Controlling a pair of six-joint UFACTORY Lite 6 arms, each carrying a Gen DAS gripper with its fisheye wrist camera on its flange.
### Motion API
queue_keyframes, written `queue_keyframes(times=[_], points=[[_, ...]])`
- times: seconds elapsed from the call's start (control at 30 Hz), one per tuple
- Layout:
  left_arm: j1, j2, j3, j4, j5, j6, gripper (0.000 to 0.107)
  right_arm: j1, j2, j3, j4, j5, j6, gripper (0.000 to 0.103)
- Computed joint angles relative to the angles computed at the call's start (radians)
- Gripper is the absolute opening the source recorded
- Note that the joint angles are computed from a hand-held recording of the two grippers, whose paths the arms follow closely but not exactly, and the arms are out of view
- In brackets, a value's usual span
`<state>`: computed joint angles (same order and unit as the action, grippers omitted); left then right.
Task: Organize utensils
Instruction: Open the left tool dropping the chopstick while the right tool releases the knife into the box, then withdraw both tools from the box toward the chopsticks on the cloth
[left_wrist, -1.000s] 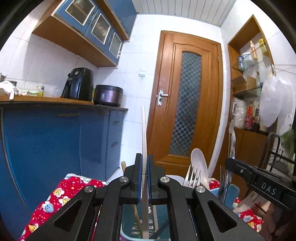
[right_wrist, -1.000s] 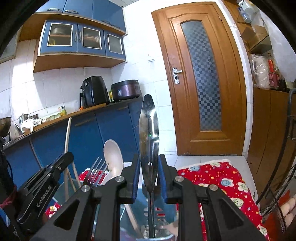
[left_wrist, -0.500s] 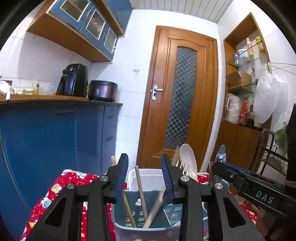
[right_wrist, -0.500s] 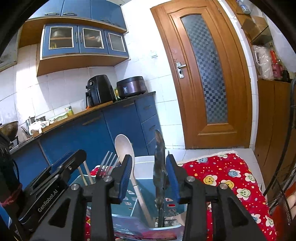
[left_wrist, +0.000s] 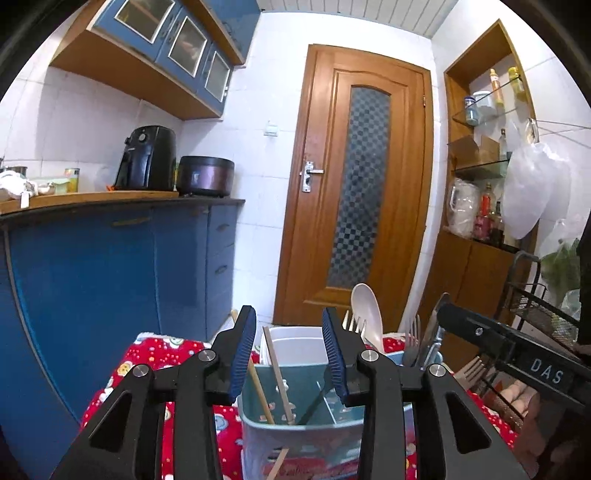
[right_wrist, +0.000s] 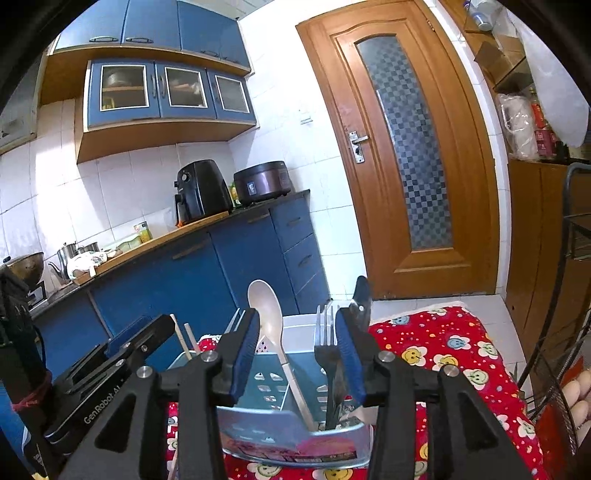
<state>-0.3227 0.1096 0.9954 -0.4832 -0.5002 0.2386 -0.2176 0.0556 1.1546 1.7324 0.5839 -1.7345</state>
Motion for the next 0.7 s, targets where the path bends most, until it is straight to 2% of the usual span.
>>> queue_keyframes(times=[0.2, 0.7], points=[[-0.032, -0.086, -0.059, -0.077, 0.018, 0.079, 0.038, -0.033, -0.085, -0.06, -0.063, 0.017, 0.054, 0.047], [-0.059, -0.345, -0.242, -0.223, 0.119, 0.143, 0.038, -0.148, -0.305, -0.236, -0.289, 0.113, 0.223, 0.047]])
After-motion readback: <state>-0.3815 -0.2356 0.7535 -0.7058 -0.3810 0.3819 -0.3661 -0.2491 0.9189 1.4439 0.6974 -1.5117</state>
